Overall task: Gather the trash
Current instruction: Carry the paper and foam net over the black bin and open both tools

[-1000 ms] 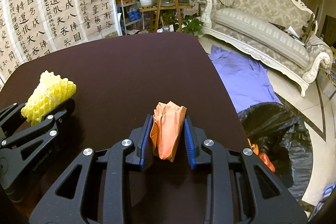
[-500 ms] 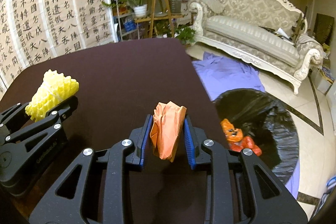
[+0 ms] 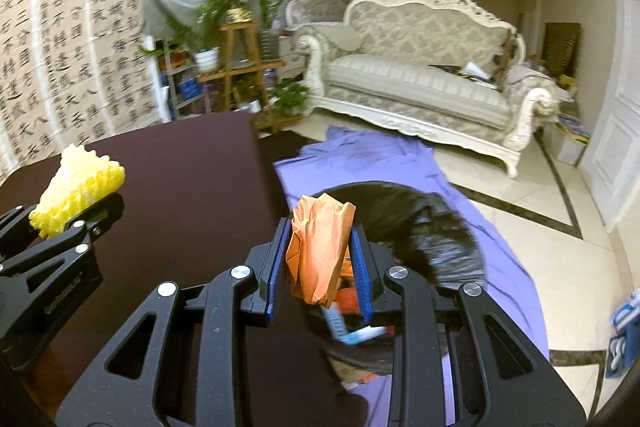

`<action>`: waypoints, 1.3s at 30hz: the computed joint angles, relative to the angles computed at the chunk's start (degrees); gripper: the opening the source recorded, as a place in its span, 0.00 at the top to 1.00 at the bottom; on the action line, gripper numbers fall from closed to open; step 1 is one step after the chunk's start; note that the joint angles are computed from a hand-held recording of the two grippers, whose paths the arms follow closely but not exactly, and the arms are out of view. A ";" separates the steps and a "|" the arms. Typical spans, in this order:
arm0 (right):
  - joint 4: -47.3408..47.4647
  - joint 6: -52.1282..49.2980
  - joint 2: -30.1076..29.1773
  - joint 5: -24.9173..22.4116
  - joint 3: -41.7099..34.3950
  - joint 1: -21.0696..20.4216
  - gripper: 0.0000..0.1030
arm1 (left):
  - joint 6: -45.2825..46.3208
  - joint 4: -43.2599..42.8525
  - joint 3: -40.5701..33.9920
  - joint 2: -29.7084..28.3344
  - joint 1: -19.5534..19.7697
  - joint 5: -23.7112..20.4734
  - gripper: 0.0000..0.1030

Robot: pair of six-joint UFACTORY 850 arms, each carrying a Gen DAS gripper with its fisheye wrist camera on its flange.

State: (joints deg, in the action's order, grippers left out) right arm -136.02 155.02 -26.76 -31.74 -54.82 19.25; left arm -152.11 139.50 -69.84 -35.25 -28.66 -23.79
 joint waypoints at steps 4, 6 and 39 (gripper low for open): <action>1.36 -0.11 0.02 -0.87 0.49 -2.13 0.72 | -0.31 1.12 -2.98 -1.90 -1.37 1.20 0.60; 1.21 0.37 0.07 -1.15 0.81 -3.02 0.72 | 0.18 1.41 -4.26 -2.77 -1.91 1.54 0.59; 0.57 1.81 -7.96 4.49 -7.36 -9.01 0.71 | 42.08 -34.66 -26.77 -17.55 -4.36 9.79 0.50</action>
